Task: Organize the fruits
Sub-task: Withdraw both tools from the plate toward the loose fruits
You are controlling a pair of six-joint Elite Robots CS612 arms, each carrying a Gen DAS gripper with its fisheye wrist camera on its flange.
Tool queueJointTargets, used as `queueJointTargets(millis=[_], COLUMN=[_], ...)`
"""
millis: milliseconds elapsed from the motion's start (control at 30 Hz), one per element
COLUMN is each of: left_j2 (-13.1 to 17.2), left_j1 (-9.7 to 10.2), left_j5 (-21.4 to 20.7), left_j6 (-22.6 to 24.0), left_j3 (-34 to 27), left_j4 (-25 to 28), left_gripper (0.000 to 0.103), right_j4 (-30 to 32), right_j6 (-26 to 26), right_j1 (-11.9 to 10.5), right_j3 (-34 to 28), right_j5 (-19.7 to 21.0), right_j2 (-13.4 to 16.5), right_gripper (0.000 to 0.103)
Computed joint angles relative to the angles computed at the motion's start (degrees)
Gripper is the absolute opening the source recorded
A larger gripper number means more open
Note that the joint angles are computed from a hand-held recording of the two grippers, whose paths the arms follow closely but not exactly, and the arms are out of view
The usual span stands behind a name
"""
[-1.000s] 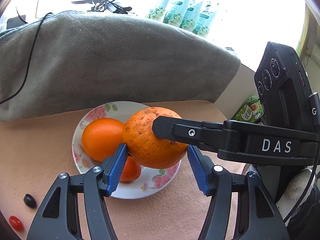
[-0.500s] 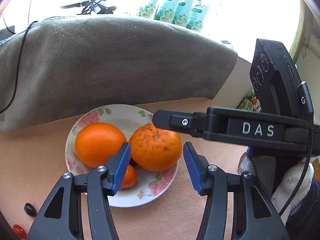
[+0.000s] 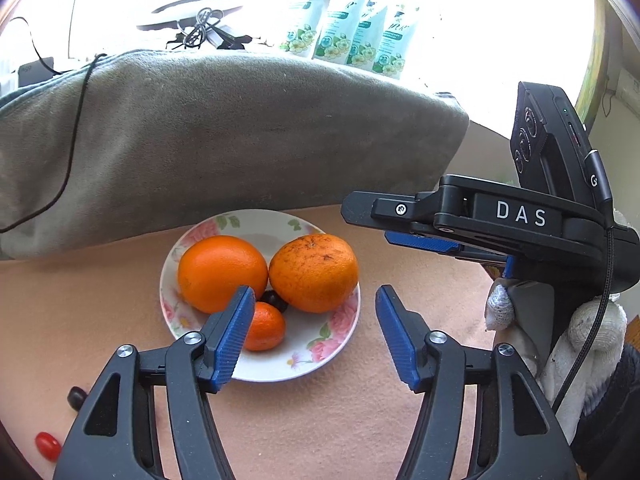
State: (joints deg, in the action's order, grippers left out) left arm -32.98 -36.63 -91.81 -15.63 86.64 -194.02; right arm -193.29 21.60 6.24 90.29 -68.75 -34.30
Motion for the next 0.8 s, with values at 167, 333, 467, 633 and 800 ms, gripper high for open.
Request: queueJointTargets(millis=[167, 333, 467, 633, 800], left_j2=[-0.86, -1.8, -2.33, -2.86, -3.59], left_j1=[-0.07, -0.1, 0.19, 0.07, 0.45], left_j5=[1.36, 2.79, 2.84, 5.7, 7.28], left_j6=[0.08, 0.32, 0.36, 1.13, 0.88], left_j3=[2.12, 4.35, 6.18, 8.29, 11.08], left_j4=[-2.35, -4.44, -6.68, -9.61, -12.21], left_gripper=[0.07, 0.071, 0.071, 0.071, 0.071], right_j4=[-1.26, -2.55, -2.3, -4.76, -4.84], right_j6=[-0.75, -1.88, -4.89, -8.8, -11.84], right_j1=[0.72, 1.58, 2.77, 4.48, 5.53], right_j3=[1.04, 2.13, 2.73, 3.5, 4.14], right_j5=[-2.1, -4.25, -7.18, -10.83, -9.98], right_j2=[-0.5, -1.02, -1.41, -1.27, -1.24], right_gripper=[0.082, 0.087, 0.091, 0.095, 0.095])
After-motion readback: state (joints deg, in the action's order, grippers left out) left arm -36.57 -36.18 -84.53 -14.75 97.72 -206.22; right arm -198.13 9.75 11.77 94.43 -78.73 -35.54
